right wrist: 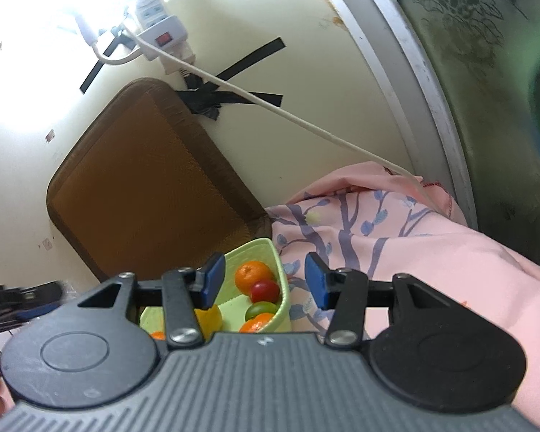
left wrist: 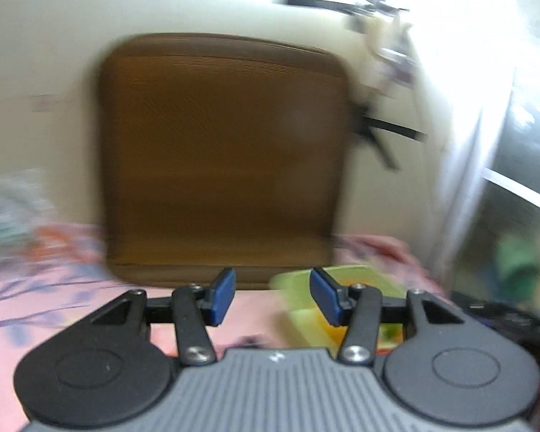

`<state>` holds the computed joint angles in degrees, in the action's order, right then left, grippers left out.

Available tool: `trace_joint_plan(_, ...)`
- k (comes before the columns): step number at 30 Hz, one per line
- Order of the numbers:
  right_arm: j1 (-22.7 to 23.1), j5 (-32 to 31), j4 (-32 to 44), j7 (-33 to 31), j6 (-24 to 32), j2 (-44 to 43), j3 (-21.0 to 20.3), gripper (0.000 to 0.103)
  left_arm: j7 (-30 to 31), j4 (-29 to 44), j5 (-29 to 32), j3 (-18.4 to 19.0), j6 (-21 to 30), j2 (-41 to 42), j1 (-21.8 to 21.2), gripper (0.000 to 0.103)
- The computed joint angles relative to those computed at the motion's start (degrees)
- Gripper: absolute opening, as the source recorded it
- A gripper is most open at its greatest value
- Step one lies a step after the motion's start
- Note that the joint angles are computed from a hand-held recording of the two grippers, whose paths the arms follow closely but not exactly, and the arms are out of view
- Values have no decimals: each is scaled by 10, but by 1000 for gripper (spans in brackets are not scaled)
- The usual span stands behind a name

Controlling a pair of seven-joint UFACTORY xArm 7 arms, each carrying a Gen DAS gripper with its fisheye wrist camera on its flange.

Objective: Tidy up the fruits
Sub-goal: 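Carry both fruits over the basket and open both grippers, then grasp a dark plum with the right gripper while the left gripper grasps a red tomato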

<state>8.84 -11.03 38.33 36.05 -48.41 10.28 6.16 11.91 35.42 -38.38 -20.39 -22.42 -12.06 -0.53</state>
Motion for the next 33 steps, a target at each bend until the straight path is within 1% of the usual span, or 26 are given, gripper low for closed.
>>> trace_joint_plan(1, 7, 14, -2, -17, -5, 1, 0, 51, 15, -16, -26, -7, 6, -18, 20, 47)
trace_joint_plan(2, 14, 29, -3, -36, -11, 2, 0, 51, 38, -32, -66, -33, 19, -37, 60, 46)
trace_joint_plan(3, 21, 46, -5, -58, -19, 3, 1, 51, 46, -45, -86, -52, 31, -53, 92, 45)
trace_joint_plan(4, 30, 64, -7, -82, -30, 5, 1, 50, 38, -64, -86, -47, 37, -66, 103, 45)
trace_joint_plan(7, 49, 96, -11, -136, -61, 9, 5, 49, 3, -118, -44, 20, 47, -93, 81, 45)
trace_joint_plan(9, 52, 87, -17, -141, -73, 3, 9, 49, -14, -141, -10, 60, 48, -98, 59, 45)
trace_joint_plan(10, 49, 65, -20, -133, -76, -2, 11, 49, -23, -146, 13, 85, 47, -95, 42, 45)
trace_joint_plan(11, 46, 35, -22, -122, -76, -8, 14, 50, -34, -152, 44, 123, 41, -91, 13, 45)
trace_joint_plan(12, 42, -6, -22, -109, -70, -16, 16, 50, -46, -157, 81, 167, 37, -90, -19, 45)
trace_joint_plan(13, 38, -51, -20, -92, -58, -23, 18, 50, -59, -156, 112, 197, 31, -81, -44, 45)
trace_joint_plan(14, 33, -109, -12, -65, -38, -28, 21, 50, -74, -151, 146, 229, 25, -68, -69, 45)
trace_joint_plan(15, 31, -162, -1, -37, -14, -31, 25, 50, -90, -140, 172, 250, 21, -51, -87, 45)
trace_joint_plan(16, 33, -200, 12, -19, 15, -32, 29, 50, -113, -130, 204, 278, 17, -34, -107, 45)
trace_joint_plan(17, 38, -231, 28, -7, 52, -31, 35, 50, -138, -121, 228, 295, 15, -19, -122, 45)
trace_joint_plan(18, 45, -253, 45, 2, 86, -26, 41, 50, -172, -112, 268, 329, 16, -7, -146, 44)
trace_joint_plan(20, 52, -298, 83, 22, 147, -7, 55, 50, -218, -96, 321, 359, 13, 17, -167, 44)
trace_joint_plan(22, 56, -309, 111, 29, 191, 11, 69, 50, -251, -83, 367, 373, 9, 35, -176, 44)
trace_joint_plan(23, 50, -323, 125, 39, 201, 21, 78, 50, -262, -78, 388, 376, 11, 41, -176, 43)
trace_joint_plan(26, 45, -326, 147, 37, 217, 44, 93, 50, -268, -63, 406, 358, 28, 58, -158, 33)
trace_joint_plan(27, 45, -321, 153, 30, 222, 50, 97, 50, -282, -59, 421, 361, 31, 65, -158, 31)
trace_joint_plan(28, 41, -323, 159, 27, 231, 55, 103, 50, -290, -61, 430, 354, 23, 67, -148, 28)
trace_joint_plan(29, 22, -349, 168, 47, 249, 59, 124, 49, -315, -60, 462, 370, 24, 67, -157, 26)
trace_joint_plan(30, -9, -389, 178, 77, 263, 65, 154, 49, -322, -60, 471, 363, 21, 68, -147, 26)
trace_joint_plan(31, -23, -404, 184, 87, 266, 71, 168, 46, -314, -62, 462, 351, 19, 68, -138, 25)
trace_joint_plan(32, -38, -419, 190, 98, 275, 74, 185, 35, -308, -63, 455, 339, 19, 67, -128, 25)
trace_joint_plan(33, -47, -426, 193, 103, 283, 77, 195, 31, -292, -65, 434, 320, 16, 65, -115, 25)
